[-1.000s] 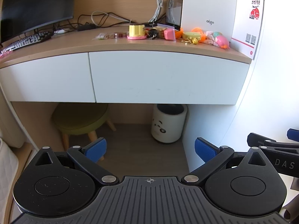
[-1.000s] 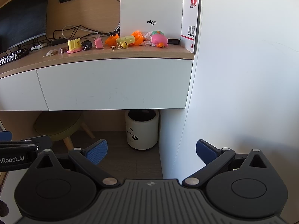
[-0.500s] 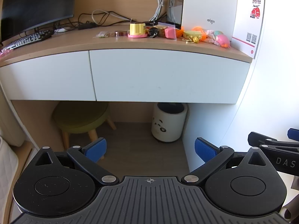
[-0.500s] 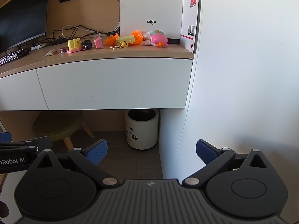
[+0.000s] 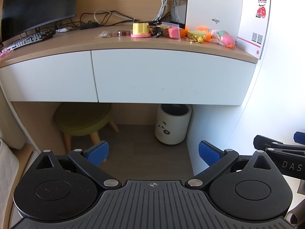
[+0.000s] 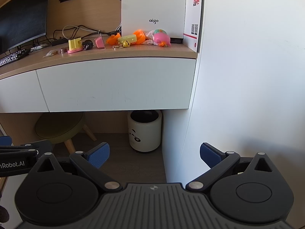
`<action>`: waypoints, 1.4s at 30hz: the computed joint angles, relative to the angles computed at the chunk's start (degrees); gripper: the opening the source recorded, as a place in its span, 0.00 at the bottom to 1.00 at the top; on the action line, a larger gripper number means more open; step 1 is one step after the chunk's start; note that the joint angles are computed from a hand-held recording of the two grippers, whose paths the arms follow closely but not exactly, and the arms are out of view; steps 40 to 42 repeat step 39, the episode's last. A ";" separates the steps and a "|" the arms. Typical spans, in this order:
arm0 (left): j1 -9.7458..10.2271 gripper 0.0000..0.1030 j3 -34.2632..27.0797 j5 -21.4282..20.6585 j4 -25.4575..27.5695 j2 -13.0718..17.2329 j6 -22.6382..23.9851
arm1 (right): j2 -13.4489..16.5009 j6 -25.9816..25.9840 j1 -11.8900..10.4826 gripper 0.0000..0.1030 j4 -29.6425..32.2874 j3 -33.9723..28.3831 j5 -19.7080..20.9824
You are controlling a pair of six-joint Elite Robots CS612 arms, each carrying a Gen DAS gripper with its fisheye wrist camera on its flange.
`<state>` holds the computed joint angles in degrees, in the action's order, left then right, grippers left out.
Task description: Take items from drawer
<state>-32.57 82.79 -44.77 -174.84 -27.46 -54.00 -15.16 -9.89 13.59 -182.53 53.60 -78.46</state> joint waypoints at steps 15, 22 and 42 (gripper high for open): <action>0.02 1.00 0.14 -0.11 -0.20 0.05 0.05 | 0.12 0.01 -0.01 0.99 0.19 -0.19 0.01; 0.09 1.00 0.09 -0.45 0.13 0.12 -1.17 | 0.16 -0.19 0.00 0.99 -0.07 -0.14 0.03; 2.52 0.12 0.64 -4.01 -8.15 -1.81 0.71 | -4.24 -0.27 -0.46 0.99 4.16 -1.15 3.73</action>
